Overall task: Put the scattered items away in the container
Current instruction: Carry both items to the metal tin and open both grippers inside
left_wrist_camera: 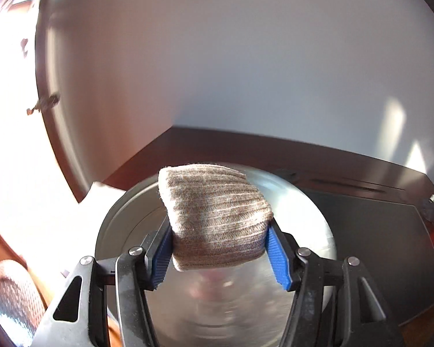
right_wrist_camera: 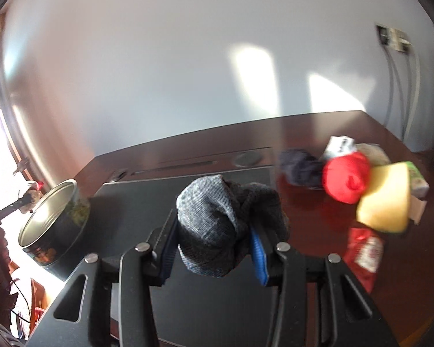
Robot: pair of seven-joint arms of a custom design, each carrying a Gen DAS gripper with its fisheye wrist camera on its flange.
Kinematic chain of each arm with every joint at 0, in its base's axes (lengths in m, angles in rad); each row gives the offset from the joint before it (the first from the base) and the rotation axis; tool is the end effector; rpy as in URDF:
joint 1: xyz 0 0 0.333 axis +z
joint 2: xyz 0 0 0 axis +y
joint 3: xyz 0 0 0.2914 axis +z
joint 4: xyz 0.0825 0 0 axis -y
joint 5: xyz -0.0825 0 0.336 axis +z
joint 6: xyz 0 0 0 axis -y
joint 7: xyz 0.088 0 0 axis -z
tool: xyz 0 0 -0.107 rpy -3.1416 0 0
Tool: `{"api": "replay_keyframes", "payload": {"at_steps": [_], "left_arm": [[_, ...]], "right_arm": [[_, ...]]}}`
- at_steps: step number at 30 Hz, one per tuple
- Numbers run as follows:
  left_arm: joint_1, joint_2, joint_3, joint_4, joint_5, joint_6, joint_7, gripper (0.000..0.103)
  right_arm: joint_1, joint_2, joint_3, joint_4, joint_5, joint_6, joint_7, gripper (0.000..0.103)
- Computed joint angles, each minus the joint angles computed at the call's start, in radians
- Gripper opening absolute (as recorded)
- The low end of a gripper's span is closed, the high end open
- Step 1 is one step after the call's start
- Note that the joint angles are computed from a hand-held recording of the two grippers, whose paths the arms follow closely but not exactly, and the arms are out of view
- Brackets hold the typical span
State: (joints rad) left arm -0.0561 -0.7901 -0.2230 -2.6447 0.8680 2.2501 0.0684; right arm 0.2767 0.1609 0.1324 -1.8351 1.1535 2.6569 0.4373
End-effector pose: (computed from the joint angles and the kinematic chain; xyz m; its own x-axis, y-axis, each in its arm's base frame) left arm 0.3150 -0.0775 0.5234 0.7126 -0.7010 0.0275 -0.3787 -0.4174 -0.8261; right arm 0.5590 0.2095 0.4986 0.6861 -0.6834 -0.2494 -0.5323 -0.2378 -0.8125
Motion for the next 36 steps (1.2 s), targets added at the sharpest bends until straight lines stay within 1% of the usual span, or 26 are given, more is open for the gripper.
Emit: {"api": "replay_keyframes", "payload": {"at_steps": [2, 4, 9, 11, 13, 14, 16, 17, 19, 22, 24, 26, 30, 33, 36], "left_arm": [[0.002, -0.009, 0.019, -0.027, -0.016, 0.010, -0.012, 0.062], [0.007, -0.010, 0.025, -0.045, -0.023, 0.025, -0.028, 0.064], [0.010, -0.038, 0.050, -0.089, -0.037, 0.115, -0.050, 0.071], [0.020, -0.066, 0.044, -0.107, -0.035, 0.135, -0.063, 0.071], [0.040, -0.115, 0.025, -0.130, -0.018, 0.147, -0.101, 0.071], [0.050, -0.153, 0.019, -0.148, -0.009, 0.146, -0.121, 0.071], [0.066, -0.221, 0.022, -0.179, 0.004, 0.137, -0.143, 0.081], [0.073, -0.254, 0.021, -0.193, 0.008, 0.129, -0.152, 0.083], [0.065, -0.308, 0.009, -0.212, -0.008, 0.088, -0.157, 0.084], [0.044, -0.366, -0.003, -0.236, -0.034, 0.028, -0.165, 0.084], [0.035, -0.379, 0.005, -0.249, -0.039, 0.014, -0.170, 0.084], [0.022, -0.372, -0.005, -0.253, -0.056, -0.001, -0.189, 0.084], [0.010, -0.379, 0.015, -0.273, -0.057, 0.002, -0.202, 0.084], [0.007, -0.376, 0.025, -0.276, -0.058, 0.012, -0.207, 0.084], [0.008, -0.381, 0.027, -0.274, -0.059, 0.015, -0.203, 0.084]], "right_arm": [[0.008, -0.005, 0.007, -0.006, -0.003, -0.007, -0.007, 0.044], [0.018, -0.012, 0.012, -0.011, -0.012, -0.013, -0.007, 0.044], [0.053, -0.021, 0.025, -0.003, -0.052, -0.029, -0.004, 0.044], [0.068, -0.022, 0.031, 0.003, -0.065, -0.039, -0.005, 0.045], [0.085, -0.019, 0.040, 0.016, -0.081, -0.057, -0.004, 0.045], [0.093, -0.013, 0.044, 0.029, -0.092, -0.074, 0.002, 0.045], [0.110, 0.005, 0.056, 0.065, -0.106, -0.123, 0.005, 0.045], [0.120, 0.014, 0.065, 0.082, -0.111, -0.142, -0.002, 0.045], [0.142, 0.037, 0.082, 0.123, -0.123, -0.182, -0.014, 0.045], [0.186, 0.079, 0.107, 0.189, -0.160, -0.207, -0.028, 0.046], [0.216, 0.124, 0.119, 0.250, -0.198, -0.221, -0.021, 0.046], [0.246, 0.176, 0.128, 0.317, -0.245, -0.237, 0.012, 0.046], [0.307, 0.285, 0.137, 0.448, -0.350, -0.254, 0.082, 0.047], [0.348, 0.368, 0.134, 0.549, -0.437, -0.287, 0.147, 0.052], [0.355, 0.412, 0.145, 0.595, -0.458, -0.303, 0.177, 0.054]]}}
